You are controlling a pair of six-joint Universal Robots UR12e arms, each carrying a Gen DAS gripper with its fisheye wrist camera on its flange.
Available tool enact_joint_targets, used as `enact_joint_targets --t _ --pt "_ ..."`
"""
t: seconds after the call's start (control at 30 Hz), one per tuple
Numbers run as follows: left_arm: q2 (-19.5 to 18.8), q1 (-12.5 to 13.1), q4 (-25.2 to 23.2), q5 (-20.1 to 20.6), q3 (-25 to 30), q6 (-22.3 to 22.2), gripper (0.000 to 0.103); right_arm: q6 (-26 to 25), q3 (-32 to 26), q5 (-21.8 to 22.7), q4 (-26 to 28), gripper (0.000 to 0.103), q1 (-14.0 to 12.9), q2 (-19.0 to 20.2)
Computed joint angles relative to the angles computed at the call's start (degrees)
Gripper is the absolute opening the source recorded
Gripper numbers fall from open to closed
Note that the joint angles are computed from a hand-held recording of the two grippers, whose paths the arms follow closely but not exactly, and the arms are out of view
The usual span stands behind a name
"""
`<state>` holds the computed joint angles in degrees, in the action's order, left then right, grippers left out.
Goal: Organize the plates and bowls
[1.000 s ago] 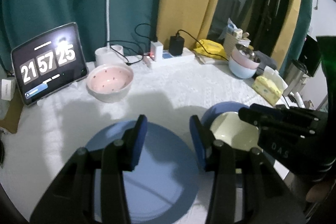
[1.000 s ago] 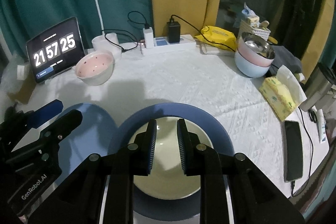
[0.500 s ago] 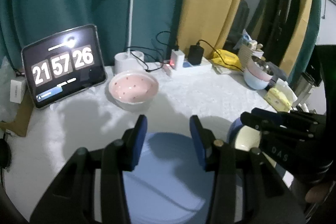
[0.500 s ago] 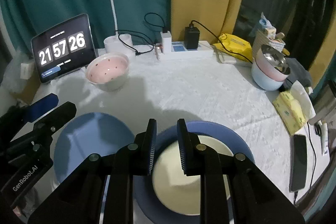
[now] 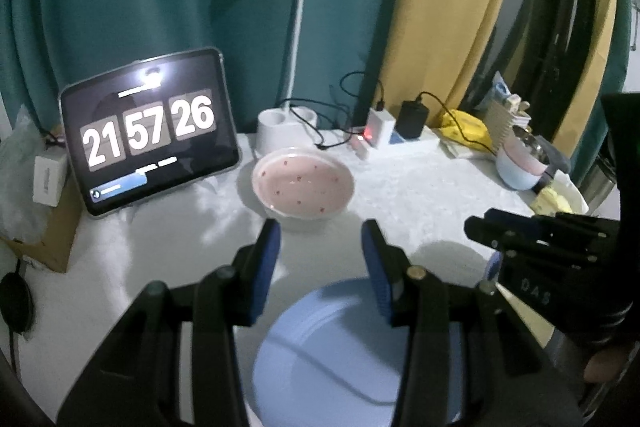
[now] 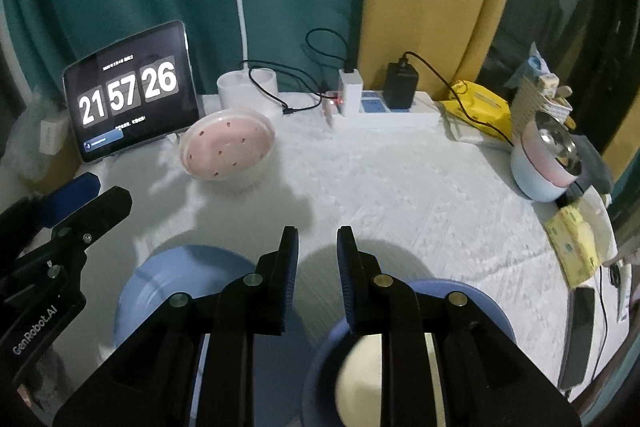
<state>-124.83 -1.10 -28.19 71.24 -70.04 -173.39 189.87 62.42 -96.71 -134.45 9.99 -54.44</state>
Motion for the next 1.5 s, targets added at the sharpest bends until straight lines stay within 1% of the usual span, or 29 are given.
enact_joint_targets --t 0.27,0.47,0.53,0.63,0.83,1.13,1.43,1.5 --pt "-2.2 0.6 -1.2 0.7 3.3 -0.6 0.044 -0.8 -5.1 -0.3 2.3 0.021 0.5 3.1" --pt "-3.4 0.9 -1.5 -0.1 5.0 -0.8 0.044 -1.8 -9.0 -0.7 4.0 0.021 0.8 5.5" --pt "-3.9 1.0 -0.8 -1.1 5.7 -0.6 0.044 -1.8 -10.3 -0.7 4.5 0.021 0.8 6.3" --pt "-4.8 0.9 -0.7 -0.5 6.8 -0.1 0.044 -1.7 -12.2 -0.6 5.3 0.021 0.8 7.5" --pt "-6.7 0.9 -2.2 0.6 9.9 -0.3 0.044 -2.2 -16.2 -0.5 7.4 0.021 0.8 9.9" --pt "-9.4 0.8 -3.3 1.3 13.7 0.0 0.044 -2.3 -22.1 0.1 10.6 0.021 0.5 13.5" --pt "-12.4 0.4 -5.4 2.7 17.7 0.4 0.044 -2.2 -26.7 1.0 13.0 0.021 0.2 16.5" --pt "-13.2 0.2 -6.7 3.3 18.8 0.5 0.044 -2.0 -27.5 1.0 13.4 0.021 0.2 17.1"
